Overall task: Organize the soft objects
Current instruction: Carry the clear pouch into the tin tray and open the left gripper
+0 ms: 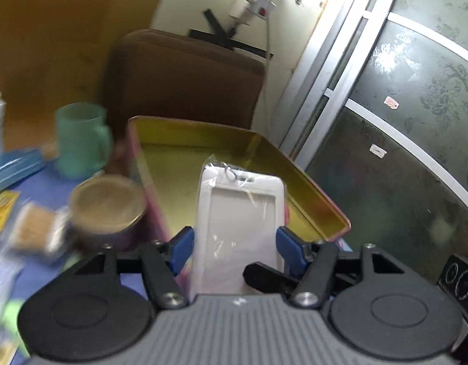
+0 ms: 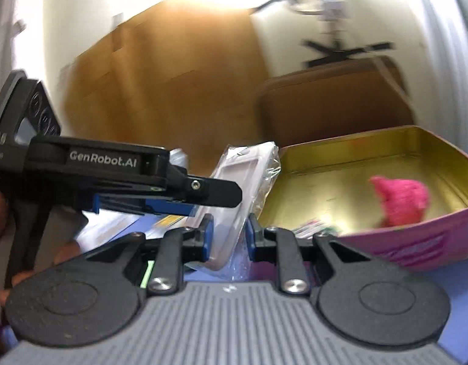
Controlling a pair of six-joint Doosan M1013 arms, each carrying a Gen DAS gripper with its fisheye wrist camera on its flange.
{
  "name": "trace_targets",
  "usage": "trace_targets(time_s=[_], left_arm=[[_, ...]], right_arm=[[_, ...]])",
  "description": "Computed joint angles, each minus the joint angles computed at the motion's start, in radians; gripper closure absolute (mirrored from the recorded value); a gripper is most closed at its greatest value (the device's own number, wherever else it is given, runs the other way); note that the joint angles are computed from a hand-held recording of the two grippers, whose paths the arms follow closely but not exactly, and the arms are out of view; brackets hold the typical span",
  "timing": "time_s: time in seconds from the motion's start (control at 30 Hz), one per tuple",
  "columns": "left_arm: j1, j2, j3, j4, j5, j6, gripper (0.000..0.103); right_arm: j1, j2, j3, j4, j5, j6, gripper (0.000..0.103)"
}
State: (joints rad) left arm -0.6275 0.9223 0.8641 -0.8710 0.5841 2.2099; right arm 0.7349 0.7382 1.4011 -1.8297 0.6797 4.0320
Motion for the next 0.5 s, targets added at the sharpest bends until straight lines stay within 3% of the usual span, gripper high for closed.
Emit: trace_targets(time_s=[0.1,0.13,0.17,0.2,0.27,0.33,0.4,0.5], left_arm=[[-0.015,0.054,-0.094,0.096,0.013,-0.099,0.037],[-0.013,0.056,-0.094,0.073,0.01,-0.089,0.037],[-0.011,0.052,-0.085,0.073,0.004,-0.098,0.037],[-0.007,0.036,-0.055,0.052,-0.013,-0.081,0.037],[0.013,-0.012,0.042,-0.075,-0.051,0.064,0.037],[0.035,-0.069,0.154,-0.187,-0.106,0.195,0.037],[0.059,-0.121,0.258,-0.222,-0.161,0.242,0.037],[0.091,-0.172,0.368,-0.134,-0.267,0.141,0.04]], right_arm=[[-0.031,0.002,0.0,0.047,0.033,-0.011,0.075],[-0.034,0.013,-0.018,0.098,0.072,-0.063,0.072],[-0.034,0.026,-0.046,0.176,0.128,-0.153,0.063],[-0.037,0.042,-0.074,0.242,0.179,-0.224,0.061],[-0.036,0.053,-0.089,0.273,0.256,-0.208,0.062],[-0.031,0.035,-0.044,0.178,0.257,-0.066,0.062],[-0.013,0.038,-0.047,0.137,0.267,-0.044,0.062],[-0.007,0.036,-0.052,0.008,0.123,0.008,0.062]])
